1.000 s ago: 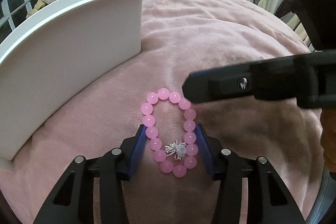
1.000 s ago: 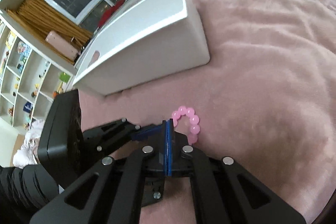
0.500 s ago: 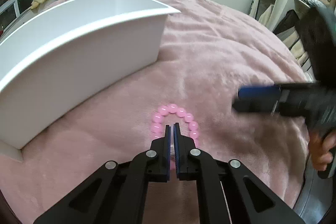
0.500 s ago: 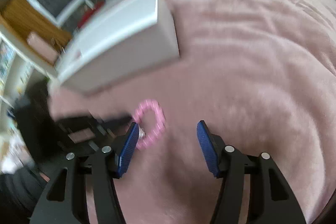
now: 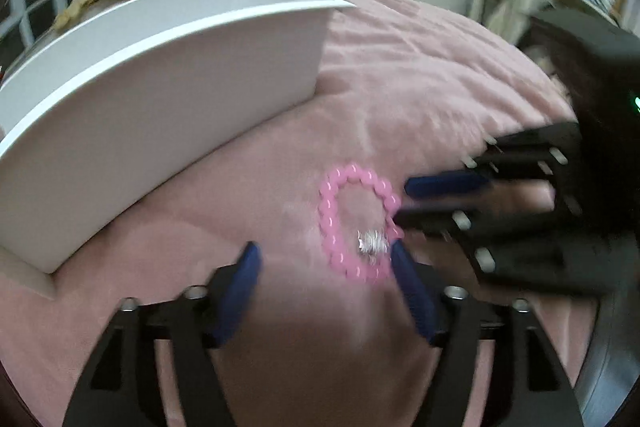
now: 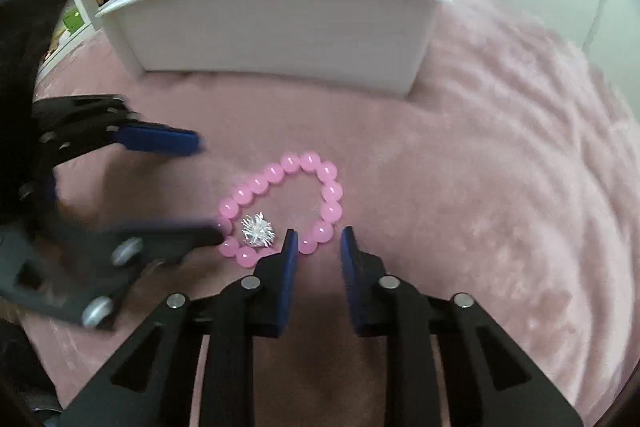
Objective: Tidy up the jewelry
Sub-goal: 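Grasp the pink bead bracelet with the right tool while the left tool also grips it, then hold the pink bracelet with the left tool while the right tool grasps the silver flower charm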
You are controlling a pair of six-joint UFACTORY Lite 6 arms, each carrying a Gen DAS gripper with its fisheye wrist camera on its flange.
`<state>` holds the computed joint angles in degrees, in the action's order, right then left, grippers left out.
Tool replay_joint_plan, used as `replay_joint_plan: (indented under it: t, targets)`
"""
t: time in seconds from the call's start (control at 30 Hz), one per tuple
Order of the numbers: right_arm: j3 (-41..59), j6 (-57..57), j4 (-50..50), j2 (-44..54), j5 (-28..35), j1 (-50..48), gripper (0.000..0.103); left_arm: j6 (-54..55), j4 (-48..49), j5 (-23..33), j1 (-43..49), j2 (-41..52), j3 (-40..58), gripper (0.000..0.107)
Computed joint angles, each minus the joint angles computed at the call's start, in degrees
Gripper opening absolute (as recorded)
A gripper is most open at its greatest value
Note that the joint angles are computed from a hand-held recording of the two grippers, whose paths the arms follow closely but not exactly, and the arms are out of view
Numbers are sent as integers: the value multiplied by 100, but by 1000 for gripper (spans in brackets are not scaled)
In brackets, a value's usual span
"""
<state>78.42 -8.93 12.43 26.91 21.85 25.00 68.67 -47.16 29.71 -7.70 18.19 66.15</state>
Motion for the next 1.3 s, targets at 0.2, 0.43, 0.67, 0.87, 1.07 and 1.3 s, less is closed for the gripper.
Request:
replay_joint_plan:
  t: [0.2,0.43,0.67,0.87,1.07,1.3]
  targets:
    - [301,-791,946,227,-132,48,52,767,-115,-528,-386,-432,-764,82]
    - [596,-99,200,564,-42,315,54,654,-358,-790,-796,-114,-579,82]
    - [825,-1662,1862,810,339,147,23,810,-677,-745,-756,52,-513,83]
    - [411,-3107,3940,433,223,-447,17,796,-688,-782,-797,74,-468,83]
    - [65,-3463,4722,184,530,-801,17,249,-538,-842,-821,392,-16,83]
    - [-370,-4191,5884,-80,862,-1263,17,-654,11,-940,-911,812,495,56]
